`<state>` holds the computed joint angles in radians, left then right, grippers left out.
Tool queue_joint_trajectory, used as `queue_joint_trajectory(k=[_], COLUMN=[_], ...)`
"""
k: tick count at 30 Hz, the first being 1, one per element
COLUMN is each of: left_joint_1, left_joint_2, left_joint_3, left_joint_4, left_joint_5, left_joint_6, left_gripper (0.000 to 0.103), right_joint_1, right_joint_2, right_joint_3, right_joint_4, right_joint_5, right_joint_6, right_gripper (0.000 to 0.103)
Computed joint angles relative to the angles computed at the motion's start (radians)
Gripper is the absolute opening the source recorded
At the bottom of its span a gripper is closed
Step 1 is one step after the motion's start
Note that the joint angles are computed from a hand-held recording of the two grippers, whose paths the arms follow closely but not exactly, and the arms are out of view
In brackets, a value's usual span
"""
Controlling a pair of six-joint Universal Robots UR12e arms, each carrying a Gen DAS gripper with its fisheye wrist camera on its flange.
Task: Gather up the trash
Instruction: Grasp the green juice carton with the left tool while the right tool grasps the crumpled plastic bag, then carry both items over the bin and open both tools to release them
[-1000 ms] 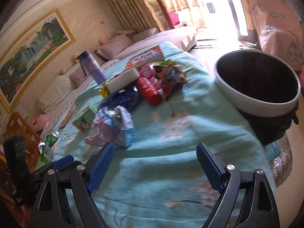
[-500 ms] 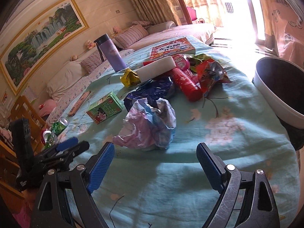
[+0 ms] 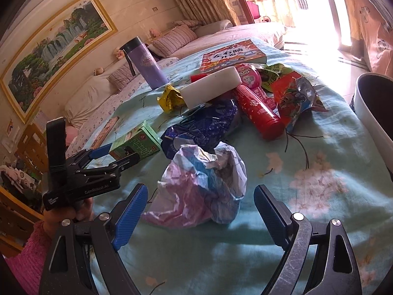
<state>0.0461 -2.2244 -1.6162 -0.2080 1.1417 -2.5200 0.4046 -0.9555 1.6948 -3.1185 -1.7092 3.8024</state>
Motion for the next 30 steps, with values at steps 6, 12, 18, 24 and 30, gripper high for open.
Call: queue_joint_trajectory(k=[6, 12, 18, 24, 30], left_joint_1=[-0.009, -0.012, -0.004, 0.005, 0.001], left_joint_2=[0.026, 0.083, 0.139, 0.187, 0.219], left_joint_3=[-0.045, -0.119, -0.197, -0.254, -0.283], left_joint_4=[0.041, 0.023, 0.022, 0.059, 0.079], left_joint_5=[-0.024, -0.049, -0.113, -0.195, -0.266], left_joint_6=[0.027, -0.033, -0.125, -0.173, -0.162], left_gripper=[0.041, 0.037, 0.035, 0.033, 0.033], right_joint_1=[0.006, 0.010, 0.008, 0.004, -0.001], right_joint_2=[-0.006, -0.033, -0.069, -0.104, -0.137], right_joint_3=[0.007, 0.042, 0.098, 0.149, 0.198], right_joint_4=[0.007, -0.013, -0.052, -0.099, -0.143], right_joint_5=[-0.035, -0.057, -0.082, -0.118, -0.164], right_joint_6=[-0.019, -0.036, -0.020, 0.004, 0.028], right_gripper=[0.053, 0.029, 0.025, 0.023, 0.022])
